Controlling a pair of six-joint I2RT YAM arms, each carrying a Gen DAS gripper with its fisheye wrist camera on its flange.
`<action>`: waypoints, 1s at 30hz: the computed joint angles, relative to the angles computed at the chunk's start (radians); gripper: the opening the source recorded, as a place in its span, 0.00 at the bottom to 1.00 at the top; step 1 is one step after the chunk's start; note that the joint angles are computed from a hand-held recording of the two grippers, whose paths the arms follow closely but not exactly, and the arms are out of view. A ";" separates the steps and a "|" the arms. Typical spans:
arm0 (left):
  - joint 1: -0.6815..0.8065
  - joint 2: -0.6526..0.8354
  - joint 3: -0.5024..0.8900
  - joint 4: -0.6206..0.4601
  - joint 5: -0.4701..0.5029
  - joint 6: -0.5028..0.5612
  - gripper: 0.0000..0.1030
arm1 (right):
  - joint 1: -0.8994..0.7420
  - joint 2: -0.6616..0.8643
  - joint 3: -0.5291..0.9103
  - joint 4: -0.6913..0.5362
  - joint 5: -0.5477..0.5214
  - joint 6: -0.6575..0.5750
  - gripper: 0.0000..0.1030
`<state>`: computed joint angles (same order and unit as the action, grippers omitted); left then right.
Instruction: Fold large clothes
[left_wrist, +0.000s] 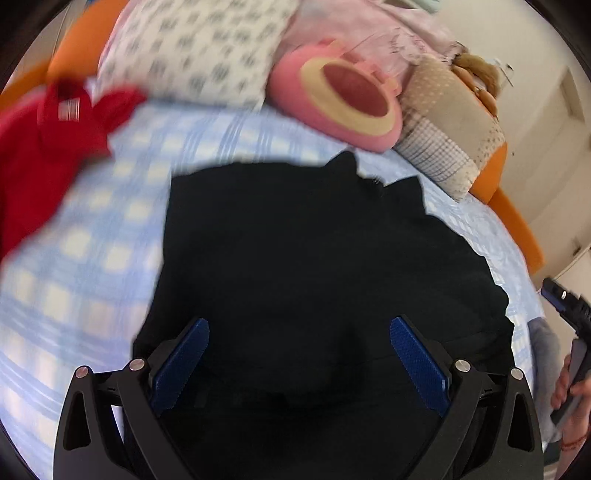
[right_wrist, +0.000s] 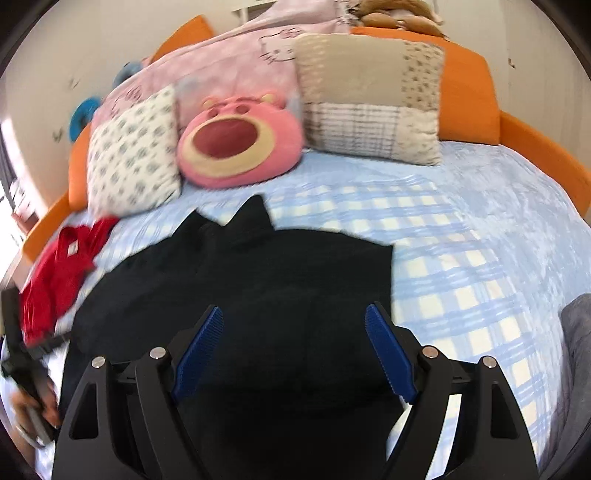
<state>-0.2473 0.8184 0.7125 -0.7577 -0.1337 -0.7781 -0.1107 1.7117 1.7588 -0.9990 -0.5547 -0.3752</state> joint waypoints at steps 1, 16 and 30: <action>-0.012 -0.033 -0.041 0.026 -0.015 0.006 0.96 | -0.011 0.034 0.044 -0.018 -0.010 0.011 0.63; -0.211 -0.085 -0.102 0.041 -0.215 -0.008 0.97 | 0.042 0.300 0.053 0.051 0.176 0.143 0.42; -0.322 -0.063 0.015 -0.135 -0.297 -0.080 0.97 | 0.028 0.088 -0.087 0.061 0.214 -0.032 0.64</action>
<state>-0.5690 0.7552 0.7279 -0.8922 -0.4311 -0.8578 -0.0826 1.8000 1.6716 -0.9379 -0.3406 -0.4073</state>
